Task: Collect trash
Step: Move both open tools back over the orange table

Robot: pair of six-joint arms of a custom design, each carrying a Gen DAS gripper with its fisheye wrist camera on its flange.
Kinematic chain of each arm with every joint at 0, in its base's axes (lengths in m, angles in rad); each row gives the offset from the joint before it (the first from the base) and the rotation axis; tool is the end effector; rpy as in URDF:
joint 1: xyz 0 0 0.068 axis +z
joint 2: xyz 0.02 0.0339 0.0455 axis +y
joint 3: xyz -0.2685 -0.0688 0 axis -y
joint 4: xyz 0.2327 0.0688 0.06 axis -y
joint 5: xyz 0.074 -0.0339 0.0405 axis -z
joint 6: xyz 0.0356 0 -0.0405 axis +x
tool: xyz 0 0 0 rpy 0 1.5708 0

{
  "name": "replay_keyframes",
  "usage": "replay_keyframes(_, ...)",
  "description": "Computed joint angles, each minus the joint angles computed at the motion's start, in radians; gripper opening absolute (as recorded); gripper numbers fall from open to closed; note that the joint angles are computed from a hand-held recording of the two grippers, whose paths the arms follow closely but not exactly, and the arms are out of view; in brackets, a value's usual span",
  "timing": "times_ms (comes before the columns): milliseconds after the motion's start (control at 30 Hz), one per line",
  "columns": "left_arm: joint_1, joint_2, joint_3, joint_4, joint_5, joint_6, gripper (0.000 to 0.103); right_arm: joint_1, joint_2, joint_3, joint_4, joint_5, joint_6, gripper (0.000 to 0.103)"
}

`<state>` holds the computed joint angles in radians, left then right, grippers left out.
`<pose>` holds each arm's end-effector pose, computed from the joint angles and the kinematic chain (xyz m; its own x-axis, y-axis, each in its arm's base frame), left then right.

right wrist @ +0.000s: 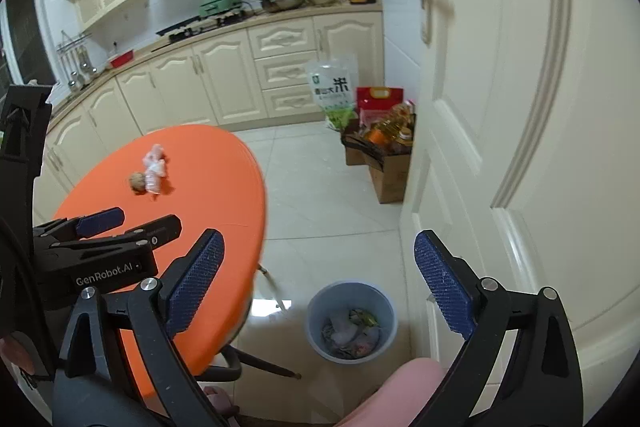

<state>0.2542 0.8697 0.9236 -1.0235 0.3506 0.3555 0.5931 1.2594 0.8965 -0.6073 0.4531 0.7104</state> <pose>0.1354 0.0225 0.3025 -0.7650 0.1390 -0.6288 0.2327 0.9701 -0.0687 0.2048 0.1193 0.2551 -0.7126 0.2268 -0.6639 0.2207 0.9707 0.0948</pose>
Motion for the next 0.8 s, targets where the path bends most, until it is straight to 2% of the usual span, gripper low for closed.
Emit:
replay_keyframes(233,0.423,0.076,0.093,-0.145,0.19,0.297,0.079,0.122,0.148,0.149,0.002,0.043,-0.002,0.098)
replay_keyframes(367,0.599,0.149,0.147,-0.189,0.247,0.409,0.08,0.168,0.245,0.235,0.021,0.036,-0.019,0.098)
replay_keyframes(567,0.759,0.259,0.207,-0.196,0.262,0.482,0.083,0.203,0.367,0.335,0.07,-0.007,-0.044,0.098)
replay_keyframes(800,0.834,0.383,0.275,-0.165,0.248,0.466,0.083,0.207,0.522,0.477,0.09,-0.085,-0.085,0.098)
